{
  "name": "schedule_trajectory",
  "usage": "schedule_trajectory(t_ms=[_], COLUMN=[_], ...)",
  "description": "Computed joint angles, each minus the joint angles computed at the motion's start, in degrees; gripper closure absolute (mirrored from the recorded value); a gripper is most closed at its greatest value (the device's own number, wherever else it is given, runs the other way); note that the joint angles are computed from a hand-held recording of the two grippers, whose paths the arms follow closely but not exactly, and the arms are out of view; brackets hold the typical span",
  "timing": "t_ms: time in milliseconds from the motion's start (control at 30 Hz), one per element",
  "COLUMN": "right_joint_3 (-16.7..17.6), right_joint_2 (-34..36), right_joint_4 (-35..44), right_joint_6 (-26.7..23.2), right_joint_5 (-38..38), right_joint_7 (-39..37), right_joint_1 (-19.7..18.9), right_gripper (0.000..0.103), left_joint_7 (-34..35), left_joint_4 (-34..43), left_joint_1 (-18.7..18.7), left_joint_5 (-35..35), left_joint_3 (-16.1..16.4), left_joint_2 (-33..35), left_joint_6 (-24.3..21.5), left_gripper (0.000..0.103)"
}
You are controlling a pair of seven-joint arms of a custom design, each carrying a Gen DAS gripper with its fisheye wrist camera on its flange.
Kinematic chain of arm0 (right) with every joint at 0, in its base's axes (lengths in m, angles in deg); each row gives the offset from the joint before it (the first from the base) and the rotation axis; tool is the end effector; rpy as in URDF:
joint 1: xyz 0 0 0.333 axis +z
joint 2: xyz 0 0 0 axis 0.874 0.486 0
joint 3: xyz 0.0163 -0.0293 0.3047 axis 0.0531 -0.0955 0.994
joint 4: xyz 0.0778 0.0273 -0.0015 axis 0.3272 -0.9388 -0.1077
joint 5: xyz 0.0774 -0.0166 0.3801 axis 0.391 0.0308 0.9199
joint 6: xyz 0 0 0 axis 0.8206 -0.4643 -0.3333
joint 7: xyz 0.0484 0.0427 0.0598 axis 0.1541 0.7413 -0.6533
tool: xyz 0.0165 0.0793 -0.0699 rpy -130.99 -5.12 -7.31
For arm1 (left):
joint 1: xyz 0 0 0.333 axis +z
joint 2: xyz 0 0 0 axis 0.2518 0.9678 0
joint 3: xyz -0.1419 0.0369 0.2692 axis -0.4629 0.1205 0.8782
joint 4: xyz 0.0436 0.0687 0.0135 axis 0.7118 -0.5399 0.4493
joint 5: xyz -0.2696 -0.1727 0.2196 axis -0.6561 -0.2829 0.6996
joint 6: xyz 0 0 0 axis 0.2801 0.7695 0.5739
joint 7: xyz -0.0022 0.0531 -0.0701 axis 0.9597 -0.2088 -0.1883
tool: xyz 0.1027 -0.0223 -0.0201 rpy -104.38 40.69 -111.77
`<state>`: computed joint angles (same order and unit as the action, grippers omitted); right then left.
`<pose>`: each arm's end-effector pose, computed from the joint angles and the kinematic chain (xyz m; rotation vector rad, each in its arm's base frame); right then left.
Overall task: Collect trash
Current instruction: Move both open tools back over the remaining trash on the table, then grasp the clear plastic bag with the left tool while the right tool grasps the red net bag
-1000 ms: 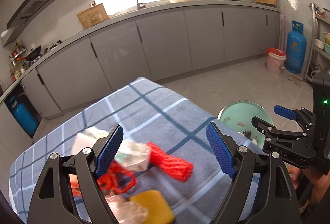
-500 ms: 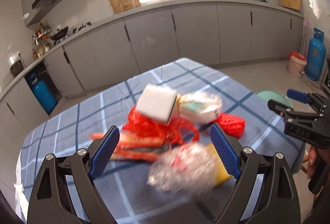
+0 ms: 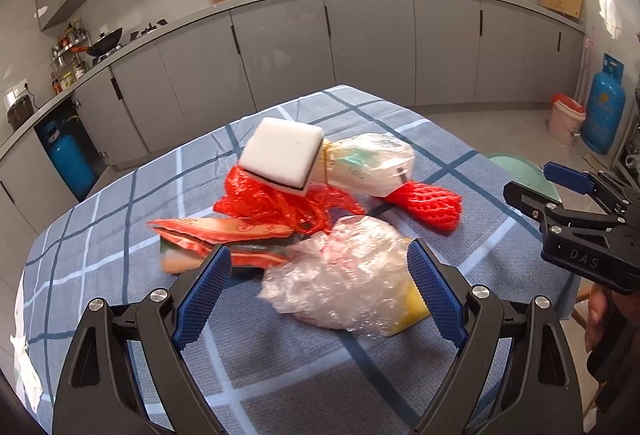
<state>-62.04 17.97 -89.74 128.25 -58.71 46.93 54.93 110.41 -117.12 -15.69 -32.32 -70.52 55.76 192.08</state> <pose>0.6462 0.1442 0.3834 -1.7493 1.4601 -0.5975 0.6097 -0.3772 0.4192 -1.5790 1.7705 -0.6405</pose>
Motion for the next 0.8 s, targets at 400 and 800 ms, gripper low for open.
schedule_trajectory(t_ms=[400, 800], right_joint_3=[1.6, -0.1], right_joint_2=[1.6, 3.3], right_joint_4=[2.0, 5.4], right_joint_6=[-1.9, -4.5], right_joint_5=[1.4, 3.8], right_joint_7=[-2.9, -6.5], right_joint_1=[-0.4, 3.0], right_gripper=[0.026, 0.026], left_joint_7=[5.0, 0.6], left_joint_4=[-0.2, -7.4], left_joint_1=[1.3, 0.5], left_joint_5=[-6.0, -2.3], left_joint_3=[-0.3, 1.4], left_joint_2=[1.4, -4.4], left_joint_6=[3.3, 5.8], left_gripper=[0.055, 0.088])
